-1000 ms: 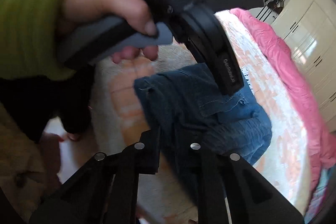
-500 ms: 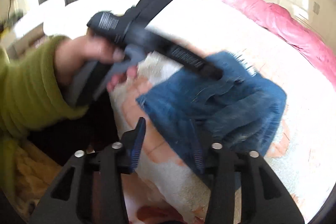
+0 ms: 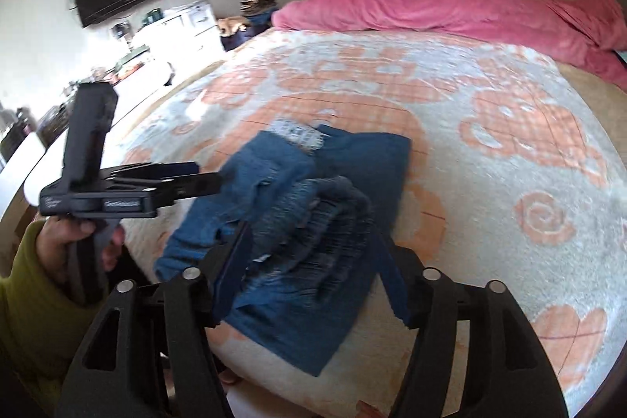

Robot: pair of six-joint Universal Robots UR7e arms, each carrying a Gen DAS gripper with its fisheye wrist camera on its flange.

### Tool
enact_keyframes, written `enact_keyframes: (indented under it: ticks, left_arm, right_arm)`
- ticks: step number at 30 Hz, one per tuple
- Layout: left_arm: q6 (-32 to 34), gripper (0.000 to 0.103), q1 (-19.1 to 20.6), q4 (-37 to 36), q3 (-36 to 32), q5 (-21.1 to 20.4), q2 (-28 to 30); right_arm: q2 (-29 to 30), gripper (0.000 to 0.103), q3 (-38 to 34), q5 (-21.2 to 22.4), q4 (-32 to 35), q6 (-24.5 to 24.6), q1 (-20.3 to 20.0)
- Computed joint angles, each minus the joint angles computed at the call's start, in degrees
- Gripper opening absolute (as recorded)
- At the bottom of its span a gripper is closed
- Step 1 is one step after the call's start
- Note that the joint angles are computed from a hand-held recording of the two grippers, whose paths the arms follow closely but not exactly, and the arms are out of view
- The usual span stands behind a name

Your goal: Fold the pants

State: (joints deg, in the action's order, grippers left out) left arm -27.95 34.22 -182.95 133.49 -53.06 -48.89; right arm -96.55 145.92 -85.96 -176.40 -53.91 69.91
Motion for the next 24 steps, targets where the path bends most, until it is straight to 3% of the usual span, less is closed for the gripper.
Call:
enact_keyframes:
  ticks: [8, 15, 19, 24]
  left_arm:
    - [-0.7, 0.077, 1.26, -0.18, 0.71, -2.98, 0.45]
    - [-0.56, 0.077, 2.45, -2.05, 0.62, -5.53, 1.97]
    - [0.04, 0.077, 3.05, -3.42, 0.11, -6.45, 2.96]
    - [1.27, 0.076, 4.3, -6.07, -1.06, -7.33, 4.74]
  right_arm:
    - [5.74, 0.074, -2.09, -6.14, -2.53, 4.49, 0.08]
    - [6.9, 0.074, -3.4, -5.52, 1.24, 8.14, -1.5]
    - [8.49, 0.076, -6.19, -4.71, 6.67, 11.94, -1.72]
    - [10.57, 0.074, -8.56, -5.12, 9.36, 12.34, -0.77]
